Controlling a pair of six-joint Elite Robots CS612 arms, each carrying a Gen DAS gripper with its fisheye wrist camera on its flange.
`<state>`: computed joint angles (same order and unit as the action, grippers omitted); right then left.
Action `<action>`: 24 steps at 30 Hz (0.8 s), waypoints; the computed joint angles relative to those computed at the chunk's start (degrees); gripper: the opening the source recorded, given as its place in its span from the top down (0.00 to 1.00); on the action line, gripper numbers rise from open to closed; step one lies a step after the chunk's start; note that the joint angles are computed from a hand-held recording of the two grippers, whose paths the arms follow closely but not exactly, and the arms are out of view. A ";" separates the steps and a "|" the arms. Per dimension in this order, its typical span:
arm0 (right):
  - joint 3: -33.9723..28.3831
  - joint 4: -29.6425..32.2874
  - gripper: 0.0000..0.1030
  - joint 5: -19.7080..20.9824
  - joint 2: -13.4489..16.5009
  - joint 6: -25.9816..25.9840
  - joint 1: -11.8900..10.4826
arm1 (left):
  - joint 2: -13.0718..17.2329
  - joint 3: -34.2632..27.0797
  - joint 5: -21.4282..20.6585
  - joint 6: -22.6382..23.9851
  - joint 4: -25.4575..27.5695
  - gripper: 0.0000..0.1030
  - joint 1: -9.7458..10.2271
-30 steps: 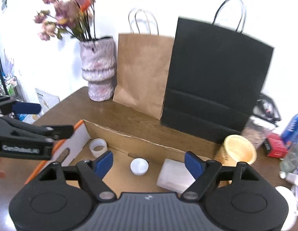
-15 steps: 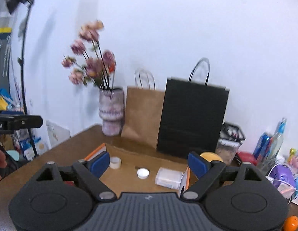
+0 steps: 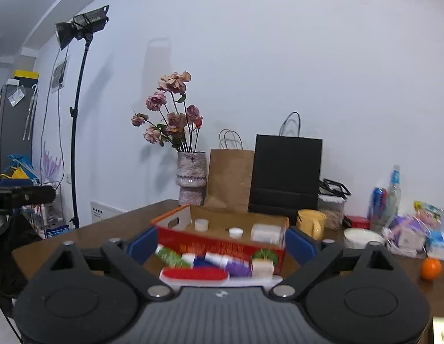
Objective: Organize rigid objects
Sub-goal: 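Withdraw both tools from the box toward the remaining items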
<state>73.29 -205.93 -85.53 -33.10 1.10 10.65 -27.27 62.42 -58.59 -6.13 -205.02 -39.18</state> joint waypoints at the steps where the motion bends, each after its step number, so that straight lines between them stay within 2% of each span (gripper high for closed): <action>1: 2.09 -1.55 0.03 -0.25 -0.62 1.88 0.11 | -0.52 1.95 1.29 -0.47 -1.64 0.06 -0.59; 3: 6.23 -3.61 0.02 -0.24 -1.88 7.05 0.27 | -1.59 5.68 2.17 -0.73 -4.27 0.04 -1.46; 6: 10.16 -2.59 0.02 0.38 -3.17 10.68 0.45 | -2.98 9.16 1.07 0.48 -4.27 0.02 -1.94; 8: 10.85 -0.84 0.02 0.11 -3.37 10.76 0.72 | -2.92 9.13 -1.27 2.46 -4.60 0.02 -1.65; 9: 10.74 -0.27 0.02 -0.03 -3.26 10.04 0.86 | -2.64 8.67 -0.94 2.82 -4.81 0.01 -1.72; 12: 9.60 0.50 0.02 -2.09 -2.56 8.50 1.39 | -1.79 7.10 0.08 0.64 -3.71 0.00 -1.72; 18: 6.27 4.65 0.05 -1.27 -1.05 9.31 0.91 | -0.65 4.77 -0.87 -2.66 3.54 0.00 -1.00; 22: 3.07 9.34 0.08 -0.52 0.33 10.84 0.41 | 0.13 1.16 -4.87 -9.07 14.03 0.00 0.55; 24: 0.80 11.81 0.08 0.69 1.28 12.44 -0.05 | 1.43 -1.93 -5.62 -10.42 17.97 0.00 1.21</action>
